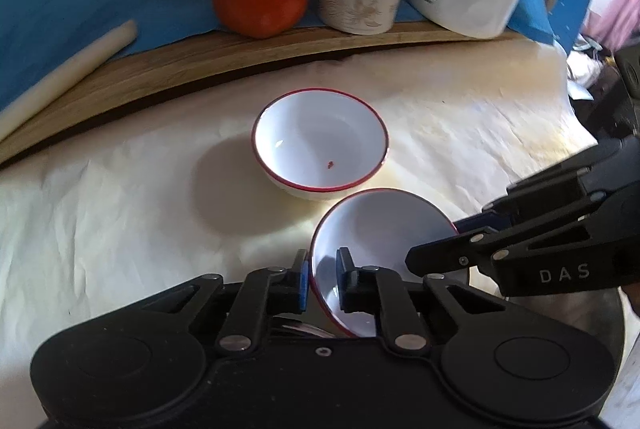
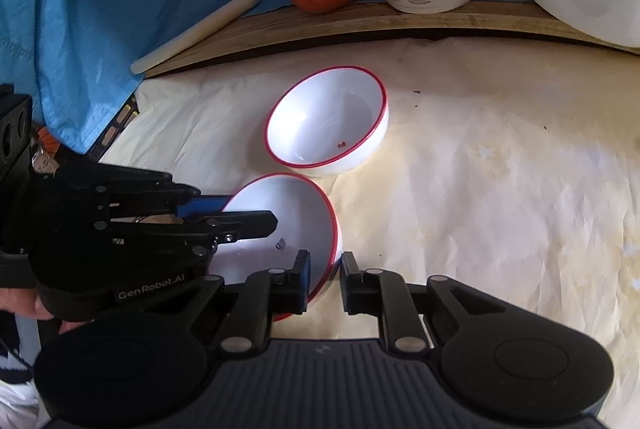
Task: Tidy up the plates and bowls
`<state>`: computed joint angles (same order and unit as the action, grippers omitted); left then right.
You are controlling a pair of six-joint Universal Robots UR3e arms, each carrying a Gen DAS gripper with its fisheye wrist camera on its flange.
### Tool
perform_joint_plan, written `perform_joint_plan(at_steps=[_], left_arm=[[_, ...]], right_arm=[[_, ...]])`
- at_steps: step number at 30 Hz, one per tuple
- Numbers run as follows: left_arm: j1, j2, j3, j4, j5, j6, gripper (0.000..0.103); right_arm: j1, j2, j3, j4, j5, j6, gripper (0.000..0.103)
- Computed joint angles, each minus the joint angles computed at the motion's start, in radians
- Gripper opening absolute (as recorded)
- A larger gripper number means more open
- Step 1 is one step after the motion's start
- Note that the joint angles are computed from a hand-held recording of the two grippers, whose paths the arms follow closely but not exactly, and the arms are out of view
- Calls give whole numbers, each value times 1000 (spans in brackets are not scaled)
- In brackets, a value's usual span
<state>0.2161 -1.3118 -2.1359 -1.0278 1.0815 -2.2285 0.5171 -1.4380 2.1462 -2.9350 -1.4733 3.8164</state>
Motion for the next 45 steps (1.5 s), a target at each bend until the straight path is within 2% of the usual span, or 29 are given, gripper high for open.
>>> perform_joint_plan(at_steps=[6, 11, 16, 20, 25, 34, 40, 45], left_arm=[[2, 18, 5, -14, -8, -55, 9], [12, -1, 73, -134, -26, -76, 9], [32, 45, 70, -155, -64, -117, 8], [68, 112, 93, -258, -110, -83, 7], [115, 167, 160, -470, -158, 18, 6], [150, 305, 151, -740, -147, 189, 6], [168, 371, 126, -841, -107, 265, 6], [149, 403, 109, -847, -70, 294, 6]], right_arm=[[-42, -31, 45, -21, 42, 42, 11], [-42, -92, 67, -3, 7, 59, 10], [-12, -122, 62, 8, -40, 86, 10], [-11, -211, 84, 44, -59, 83, 10], [50, -311, 47, 183, -131, 88, 10], [202, -433, 24, 401, -228, 199, 11], [265, -467, 54, 443, -243, 264, 11], [298, -452, 51, 463, -245, 289, 11]])
